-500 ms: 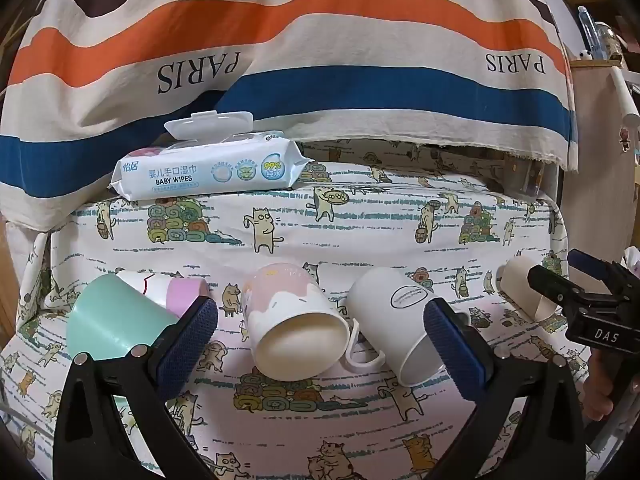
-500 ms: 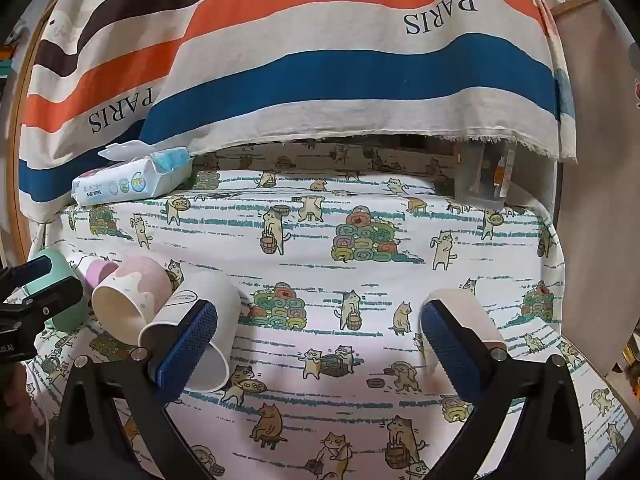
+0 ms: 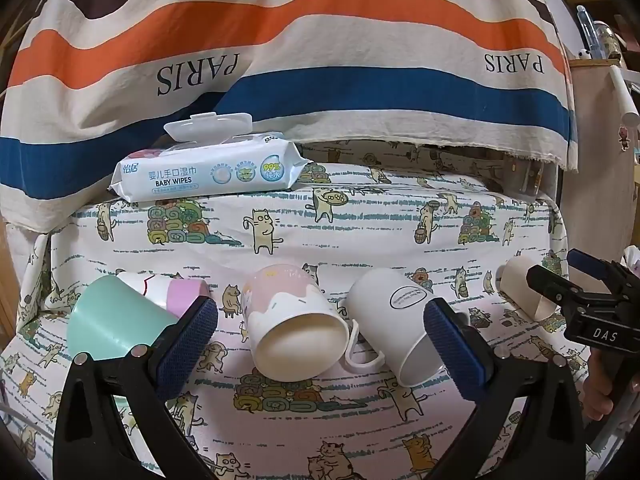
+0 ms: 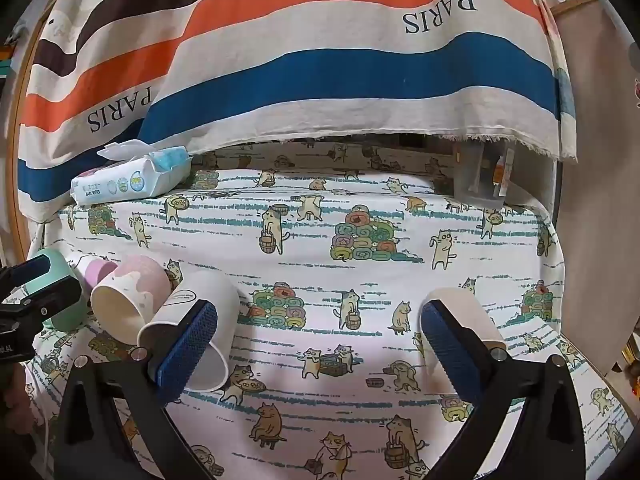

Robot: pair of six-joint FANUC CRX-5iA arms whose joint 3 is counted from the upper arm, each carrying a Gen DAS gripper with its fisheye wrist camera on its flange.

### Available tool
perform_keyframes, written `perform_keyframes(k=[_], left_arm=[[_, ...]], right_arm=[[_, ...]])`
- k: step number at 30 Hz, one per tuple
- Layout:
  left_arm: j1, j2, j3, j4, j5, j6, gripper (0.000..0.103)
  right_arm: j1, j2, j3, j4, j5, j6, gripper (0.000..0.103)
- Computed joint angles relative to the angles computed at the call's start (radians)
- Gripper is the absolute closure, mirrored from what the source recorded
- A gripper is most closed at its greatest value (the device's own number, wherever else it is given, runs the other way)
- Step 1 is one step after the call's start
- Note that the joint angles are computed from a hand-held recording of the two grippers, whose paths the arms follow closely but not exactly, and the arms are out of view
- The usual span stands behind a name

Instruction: Flip cup upside down

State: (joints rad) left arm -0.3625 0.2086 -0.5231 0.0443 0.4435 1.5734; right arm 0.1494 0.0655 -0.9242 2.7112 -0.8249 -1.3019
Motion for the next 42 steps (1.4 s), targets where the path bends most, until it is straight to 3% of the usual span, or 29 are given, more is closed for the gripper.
perform_keyframes(k=[42], left_arm=[[0.003,-0.005,0.002,-0.026,0.003,0.022,0.001]], right_arm=[[-0.004,-0.001,0.003,0.002,0.008,0.000,0.001]])
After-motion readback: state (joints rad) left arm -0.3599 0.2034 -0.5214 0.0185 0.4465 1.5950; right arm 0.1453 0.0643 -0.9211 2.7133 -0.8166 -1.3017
